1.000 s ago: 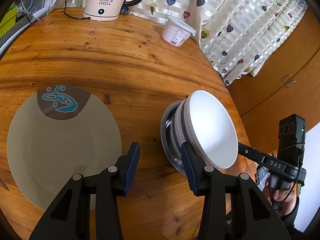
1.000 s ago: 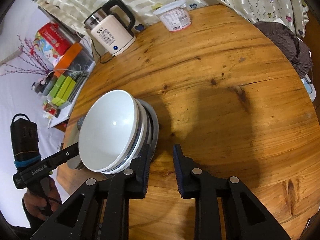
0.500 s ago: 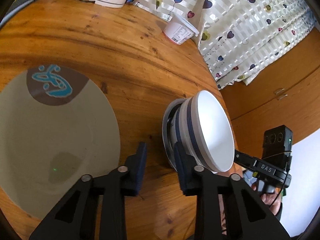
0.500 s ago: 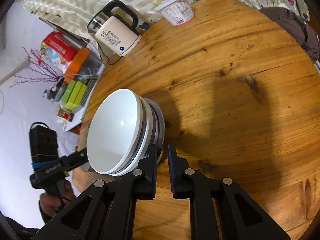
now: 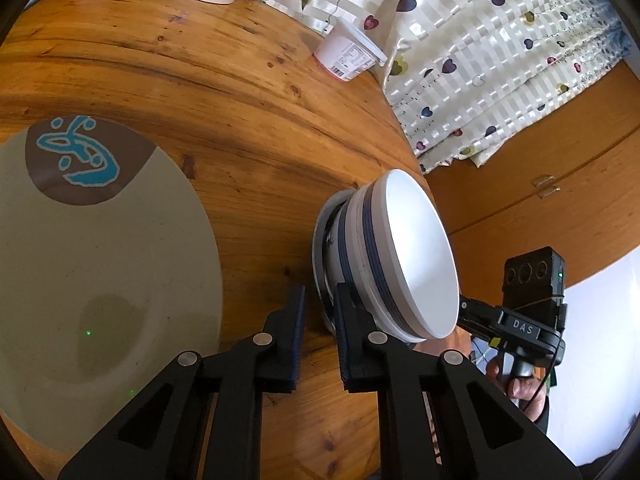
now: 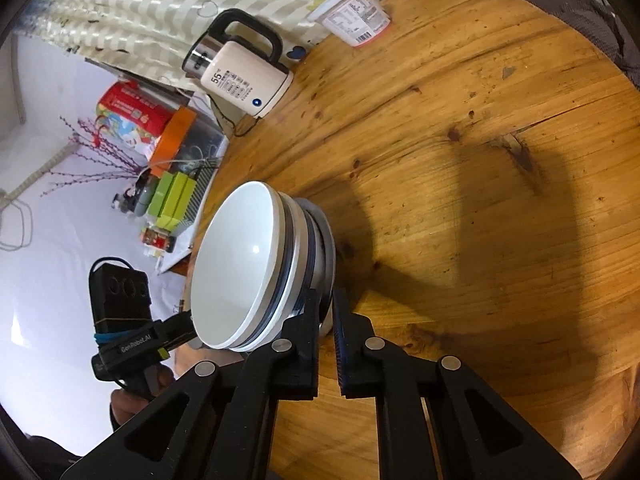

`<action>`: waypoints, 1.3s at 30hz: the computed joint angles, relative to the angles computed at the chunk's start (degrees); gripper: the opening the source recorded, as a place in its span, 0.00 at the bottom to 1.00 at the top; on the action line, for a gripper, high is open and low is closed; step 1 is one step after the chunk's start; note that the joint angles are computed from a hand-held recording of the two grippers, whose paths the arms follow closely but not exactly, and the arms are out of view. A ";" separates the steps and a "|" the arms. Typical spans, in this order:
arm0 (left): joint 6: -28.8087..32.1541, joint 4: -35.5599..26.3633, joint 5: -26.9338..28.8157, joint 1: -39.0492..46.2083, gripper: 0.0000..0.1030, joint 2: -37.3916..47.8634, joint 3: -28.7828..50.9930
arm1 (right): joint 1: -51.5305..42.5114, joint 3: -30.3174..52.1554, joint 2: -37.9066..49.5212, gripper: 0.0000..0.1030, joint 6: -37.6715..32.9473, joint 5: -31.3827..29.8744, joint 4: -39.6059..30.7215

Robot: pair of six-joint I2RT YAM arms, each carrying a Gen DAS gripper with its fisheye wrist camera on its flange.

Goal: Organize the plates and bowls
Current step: 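Lift the steel bowl stack with the right tool and carry it toward the beige plates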

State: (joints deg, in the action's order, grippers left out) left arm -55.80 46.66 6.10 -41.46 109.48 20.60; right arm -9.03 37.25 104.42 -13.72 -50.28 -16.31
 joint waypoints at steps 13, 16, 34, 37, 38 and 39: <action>1.14 -0.60 -0.36 -0.04 0.07 0.13 0.60 | 0.46 -0.76 -1.13 0.08 0.53 1.07 1.04; 1.23 -1.15 -0.87 -0.31 0.07 0.14 0.97 | 0.40 -0.79 -1.15 0.08 0.43 1.19 1.06; 0.78 -0.48 -1.63 -1.15 0.07 0.55 1.16 | 0.14 -0.60 -1.40 0.08 0.38 0.89 0.74; 0.68 0.09 -1.47 -1.12 0.07 0.95 1.04 | -0.05 -0.41 -1.27 0.08 0.19 0.80 0.30; 0.72 0.10 -1.44 -1.06 0.07 1.00 1.05 | -0.07 -0.32 -1.31 0.08 0.07 0.83 0.12; 0.67 0.35 -1.38 -1.04 0.07 1.18 1.03 | -0.11 -0.22 -1.10 0.08 -0.09 0.88 0.17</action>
